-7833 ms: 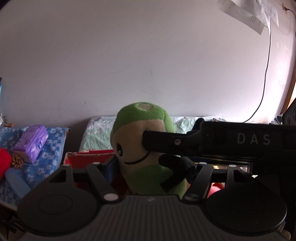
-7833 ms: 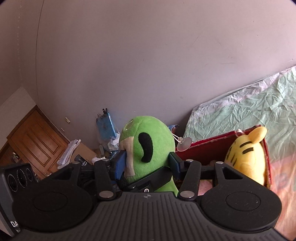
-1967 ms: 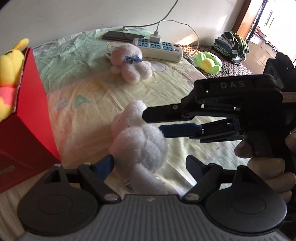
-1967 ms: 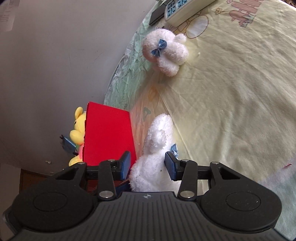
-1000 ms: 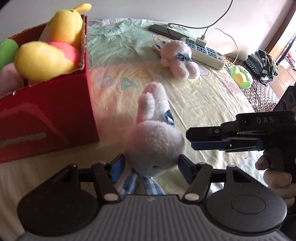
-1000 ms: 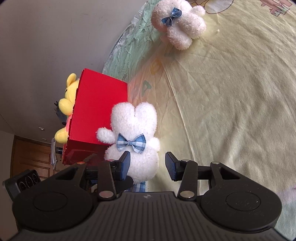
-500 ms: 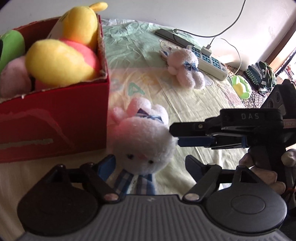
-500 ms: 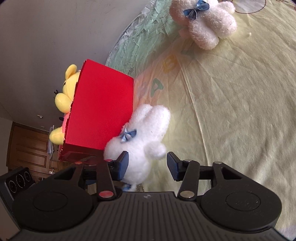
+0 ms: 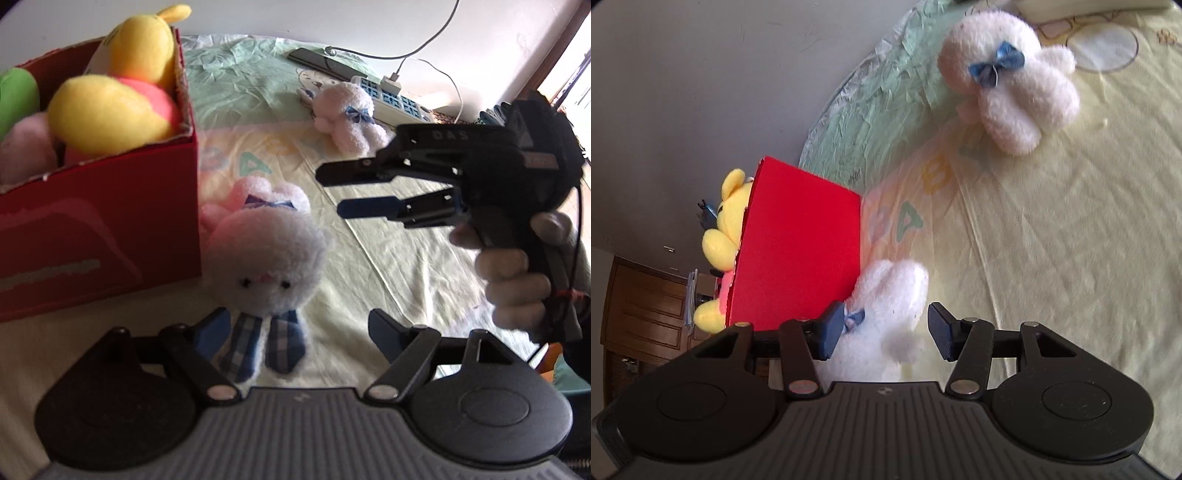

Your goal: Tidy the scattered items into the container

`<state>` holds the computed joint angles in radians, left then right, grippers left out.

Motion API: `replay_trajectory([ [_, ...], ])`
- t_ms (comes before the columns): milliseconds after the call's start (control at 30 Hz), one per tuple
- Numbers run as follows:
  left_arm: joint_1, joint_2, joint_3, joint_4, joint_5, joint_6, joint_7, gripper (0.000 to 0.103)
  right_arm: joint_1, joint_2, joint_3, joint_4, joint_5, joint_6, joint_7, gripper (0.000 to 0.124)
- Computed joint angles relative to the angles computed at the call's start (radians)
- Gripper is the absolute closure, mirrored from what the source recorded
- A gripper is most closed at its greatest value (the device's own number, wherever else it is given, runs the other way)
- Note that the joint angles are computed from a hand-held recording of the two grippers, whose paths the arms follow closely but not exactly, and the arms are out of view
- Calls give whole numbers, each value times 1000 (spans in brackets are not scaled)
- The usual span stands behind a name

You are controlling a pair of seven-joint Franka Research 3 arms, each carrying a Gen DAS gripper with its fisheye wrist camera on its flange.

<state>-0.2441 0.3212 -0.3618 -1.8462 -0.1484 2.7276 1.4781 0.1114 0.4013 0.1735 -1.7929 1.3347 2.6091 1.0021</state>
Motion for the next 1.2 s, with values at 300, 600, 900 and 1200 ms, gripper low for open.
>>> replay_trajectory([
  [300, 53, 8, -107, 14, -274, -27, 338, 23, 36, 158, 21, 173, -176, 84, 101, 73],
  [600, -14, 45, -1, 52, -142, -98, 147, 30, 0, 61, 31, 43, -279, 56, 112, 120],
  [900, 34, 21, -46, 38, -164, -96, 200, 30, 29, -83, -4, -140, -200, 83, 35, 107],
  [1200, 36, 48, -94, 85, -315, -117, 405, 23, 60, 129, 7, 149, -337, 77, 164, 73],
])
